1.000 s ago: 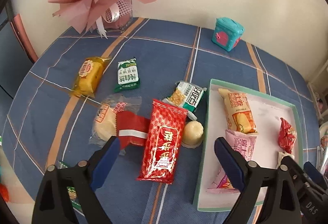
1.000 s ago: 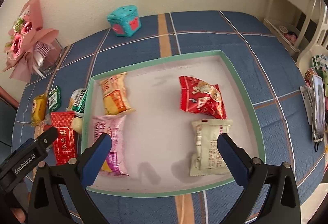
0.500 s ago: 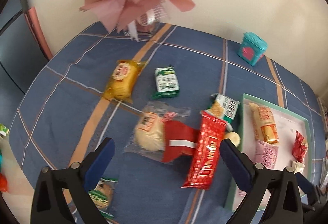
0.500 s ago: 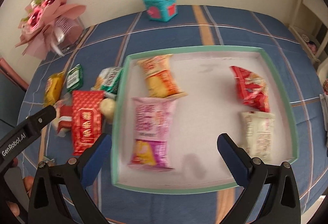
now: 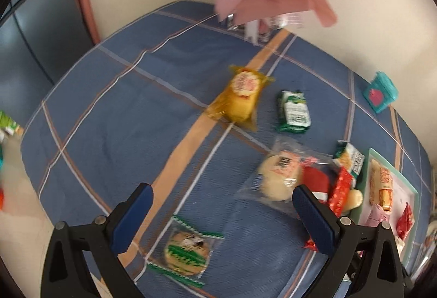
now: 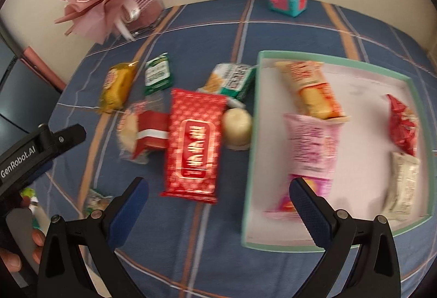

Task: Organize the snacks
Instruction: 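Grasp the red gift-wrapped pack with the right tool while the left tool grasps the green-wrapped cake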

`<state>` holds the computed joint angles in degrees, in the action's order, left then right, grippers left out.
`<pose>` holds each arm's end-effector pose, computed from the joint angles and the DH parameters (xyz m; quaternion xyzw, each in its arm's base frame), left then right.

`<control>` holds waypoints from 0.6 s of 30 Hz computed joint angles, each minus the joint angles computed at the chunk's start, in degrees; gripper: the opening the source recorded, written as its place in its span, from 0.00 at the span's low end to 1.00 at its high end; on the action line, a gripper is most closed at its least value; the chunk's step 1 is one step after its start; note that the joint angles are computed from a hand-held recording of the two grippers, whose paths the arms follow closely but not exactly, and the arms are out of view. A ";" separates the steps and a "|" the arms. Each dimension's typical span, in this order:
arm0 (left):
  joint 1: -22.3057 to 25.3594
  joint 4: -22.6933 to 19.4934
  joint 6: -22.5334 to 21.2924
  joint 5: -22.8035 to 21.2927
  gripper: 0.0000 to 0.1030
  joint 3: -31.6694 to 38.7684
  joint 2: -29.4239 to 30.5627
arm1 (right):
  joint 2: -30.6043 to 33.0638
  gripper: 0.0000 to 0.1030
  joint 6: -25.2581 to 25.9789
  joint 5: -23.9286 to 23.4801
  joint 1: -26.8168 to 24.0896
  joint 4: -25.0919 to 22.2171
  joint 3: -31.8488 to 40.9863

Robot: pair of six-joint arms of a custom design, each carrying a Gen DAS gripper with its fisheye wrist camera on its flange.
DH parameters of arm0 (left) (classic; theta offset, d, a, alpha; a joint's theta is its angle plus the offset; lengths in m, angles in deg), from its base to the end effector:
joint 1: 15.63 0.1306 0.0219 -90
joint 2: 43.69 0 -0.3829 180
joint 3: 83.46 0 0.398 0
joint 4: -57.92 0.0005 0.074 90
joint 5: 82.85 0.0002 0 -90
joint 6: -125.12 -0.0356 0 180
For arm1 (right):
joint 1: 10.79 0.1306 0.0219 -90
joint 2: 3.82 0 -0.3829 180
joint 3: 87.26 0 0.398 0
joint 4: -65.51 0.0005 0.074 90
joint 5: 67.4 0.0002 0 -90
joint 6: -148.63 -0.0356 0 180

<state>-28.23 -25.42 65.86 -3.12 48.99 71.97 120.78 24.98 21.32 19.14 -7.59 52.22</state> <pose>0.5985 -0.1278 0.4906 -0.1717 0.9601 0.0067 0.2205 0.5905 0.3403 0.4547 0.0282 0.9613 0.1534 0.2270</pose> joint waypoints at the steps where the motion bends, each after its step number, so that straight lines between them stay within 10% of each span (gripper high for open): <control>1: 0.41 -0.46 0.44 0.17 1.00 -0.40 -0.13 | 0.52 0.99 -0.53 -1.31 0.00 0.35 0.60; 14: 2.46 -5.40 5.31 6.44 0.94 -4.95 0.89 | 6.53 0.98 -3.32 -6.92 0.29 -0.26 7.11; 18: 2.07 -5.58 4.74 6.28 0.94 -6.10 0.48 | 7.65 0.84 -3.57 -7.93 0.15 0.05 8.32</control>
